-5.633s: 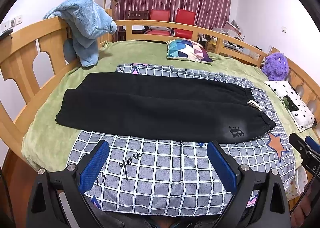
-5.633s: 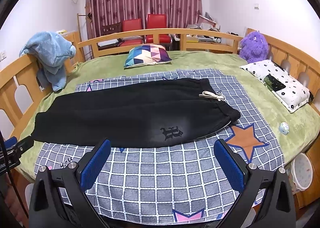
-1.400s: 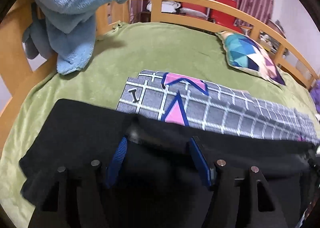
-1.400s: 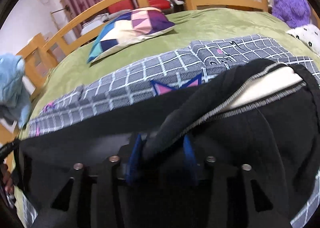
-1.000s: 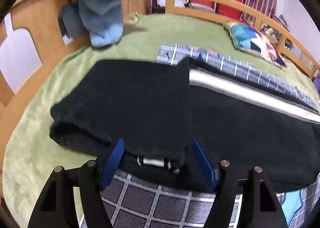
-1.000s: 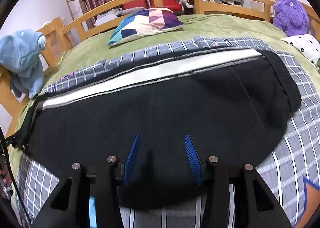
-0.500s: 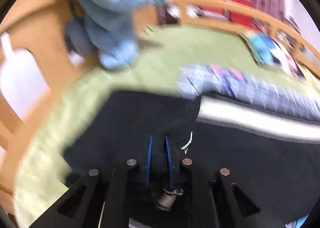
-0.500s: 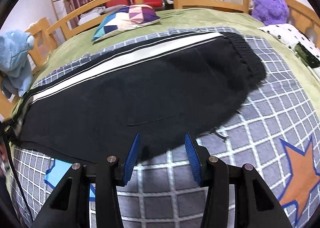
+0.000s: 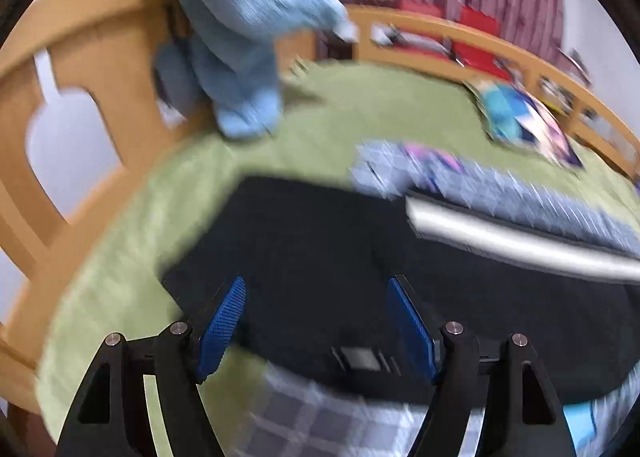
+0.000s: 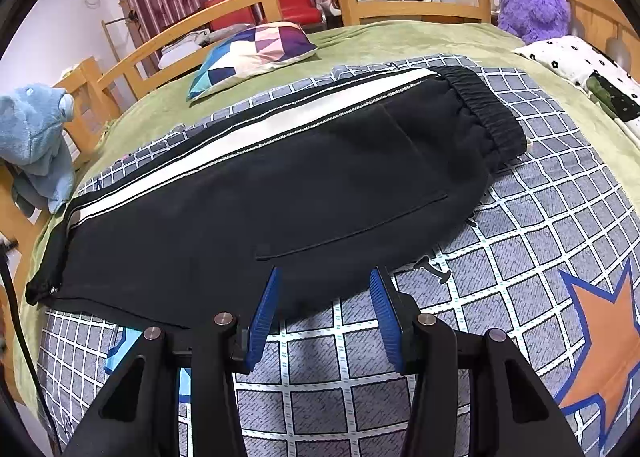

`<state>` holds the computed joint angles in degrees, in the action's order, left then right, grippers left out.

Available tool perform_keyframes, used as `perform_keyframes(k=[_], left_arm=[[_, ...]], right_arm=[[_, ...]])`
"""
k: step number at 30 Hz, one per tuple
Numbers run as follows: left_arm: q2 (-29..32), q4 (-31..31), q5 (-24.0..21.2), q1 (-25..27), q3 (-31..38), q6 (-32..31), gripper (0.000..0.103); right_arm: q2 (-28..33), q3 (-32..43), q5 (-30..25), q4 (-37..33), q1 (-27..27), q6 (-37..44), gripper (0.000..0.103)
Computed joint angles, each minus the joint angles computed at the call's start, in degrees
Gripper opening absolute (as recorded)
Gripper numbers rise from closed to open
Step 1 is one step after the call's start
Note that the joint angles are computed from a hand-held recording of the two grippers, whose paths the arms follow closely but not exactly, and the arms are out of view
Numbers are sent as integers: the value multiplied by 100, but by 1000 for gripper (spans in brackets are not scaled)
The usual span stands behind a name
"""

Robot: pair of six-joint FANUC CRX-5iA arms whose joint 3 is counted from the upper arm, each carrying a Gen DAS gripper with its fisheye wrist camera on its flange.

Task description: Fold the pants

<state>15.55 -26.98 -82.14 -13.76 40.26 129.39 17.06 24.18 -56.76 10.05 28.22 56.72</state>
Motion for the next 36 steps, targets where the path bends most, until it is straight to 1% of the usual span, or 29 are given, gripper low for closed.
perform_keyframes(k=[1, 3, 4, 7, 8, 9, 11, 13, 15, 17, 18, 20, 24, 25, 26, 27, 28, 29, 30, 31, 32, 33, 35, 36], left_arm=[[-96, 207, 201, -20, -275, 135, 72], [-386, 915, 862, 42, -1035, 319, 72], [-504, 1376, 1301, 97, -1471, 308, 72], [-604, 1950, 1861, 155, -2054, 530, 72], [-636, 2260, 2092, 264, -2292, 588, 72], [-672, 2478, 2301, 346, -2489, 643, 72], [-812, 2460, 2754, 379, -2808, 936, 72], [-919, 2477, 3111, 472, -3042, 1215, 72], [-1005, 2889, 3610, 648, -3406, 1222, 72], [-980, 3174, 3866, 778, -3532, 1137, 72], [-943, 3224, 3924, 805, -3518, 1097, 72], [-808, 3220, 3962, 826, -3402, 1103, 71], [-500, 3032, 3716, 821, -2937, 1254, 70], [-476, 3001, 3694, 829, -2897, 1306, 70], [-422, 2962, 3627, 840, -2812, 1344, 67], [-343, 2854, 3455, 827, -2652, 1437, 58], [-240, 2664, 3158, 799, -2407, 1587, 49], [-199, 2557, 2973, 788, -2274, 1649, 25], [-169, 2448, 2792, 793, -2146, 1637, 11], [-237, 2592, 2911, 850, -2243, 1475, 10], [-370, 2706, 3103, 894, -2391, 1372, 8], [-460, 2681, 3168, 888, -2426, 1344, 8], [-544, 2314, 2923, 731, -2158, 1293, 8], [-619, 2175, 2870, 660, -2098, 1325, 8]], right_arm=[[-12, -15, 19, -49, -22, 7, 47], [-23, -22, 45, -188, -84, 44, 47], [-20, -18, 43, -279, -130, 61, 47], [-12, -26, 48, -459, -263, 48, 48], [-9, -18, 41, -545, -318, 63, 50], [-17, -27, 54, -635, -372, 66, 53], [-59, -92, 165, -844, -505, 3, 56], [-76, -91, 302, -1269, -693, 50, 56], [-55, -57, 419, -1674, -859, 110, 57], [29, 34, 485, -2063, -1010, 105, 57], [105, 128, 514, -2367, -1109, 167, 57], [261, 305, 519, -2692, -1206, 190, 57], [679, 717, 488, -2841, -1249, 81, 58], [769, 769, 607, -2813, -1234, -10, 58], [808, 777, 722, -2751, -1213, -70, 57], [916, 872, 793, -2569, -1157, -215, 55], [1000, 965, 775, -2396, -1110, -353, 37], [1083, 1049, 739, -2145, -1046, -516, 16], [1260, 1278, 491, -1736, -959, -734, 14], [1323, 1390, 403, -1626, -931, -770, 9], [1267, 1342, 509, -1550, -917, -820, 8], [1100, 1185, 758, -1502, -897, -832, 8], [912, 1084, 905, -1373, -849, -691, 8], [813, 1041, 941, -1243, -806, -713, 8]])
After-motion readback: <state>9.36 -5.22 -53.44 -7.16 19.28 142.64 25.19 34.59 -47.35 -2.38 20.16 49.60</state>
